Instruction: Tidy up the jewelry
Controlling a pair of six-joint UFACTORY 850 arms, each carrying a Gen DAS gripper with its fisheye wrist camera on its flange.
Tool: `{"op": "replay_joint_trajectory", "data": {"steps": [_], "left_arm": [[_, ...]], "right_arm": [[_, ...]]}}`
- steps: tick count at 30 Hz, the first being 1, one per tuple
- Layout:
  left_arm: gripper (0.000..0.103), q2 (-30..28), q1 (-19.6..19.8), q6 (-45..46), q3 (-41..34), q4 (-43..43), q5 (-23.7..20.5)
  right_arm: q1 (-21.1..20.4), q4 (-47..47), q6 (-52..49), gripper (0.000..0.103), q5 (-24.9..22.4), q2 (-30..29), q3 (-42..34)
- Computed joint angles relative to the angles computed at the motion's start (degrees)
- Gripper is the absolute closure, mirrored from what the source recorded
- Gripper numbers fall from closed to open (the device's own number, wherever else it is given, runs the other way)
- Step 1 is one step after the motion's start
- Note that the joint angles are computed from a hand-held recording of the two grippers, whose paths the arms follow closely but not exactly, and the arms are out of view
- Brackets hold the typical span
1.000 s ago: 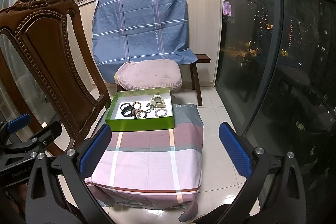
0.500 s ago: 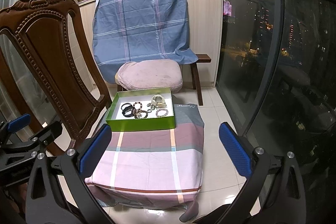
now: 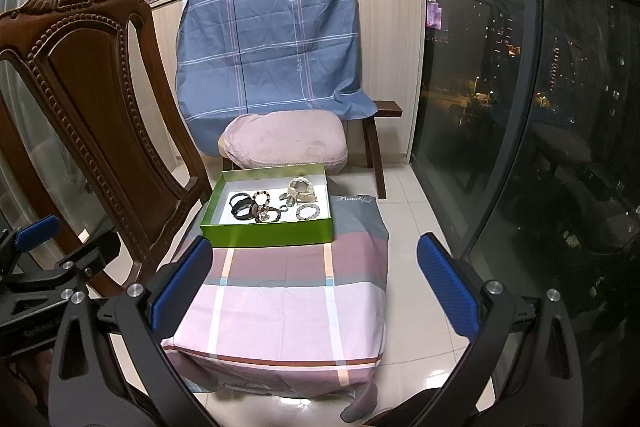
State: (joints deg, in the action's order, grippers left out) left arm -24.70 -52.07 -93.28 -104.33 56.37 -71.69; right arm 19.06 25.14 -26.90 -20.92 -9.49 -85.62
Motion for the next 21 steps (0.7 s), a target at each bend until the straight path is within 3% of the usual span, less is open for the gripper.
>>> {"op": "replay_joint_trajectory", "data": {"steps": [21], "left_arm": [[0.004, -0.36, 0.11, 0.32, -0.6, -0.3, -0.02]], "right_arm": [[-0.24, 0.27, -0.25, 0.003, -0.05, -0.07, 0.12]]}}
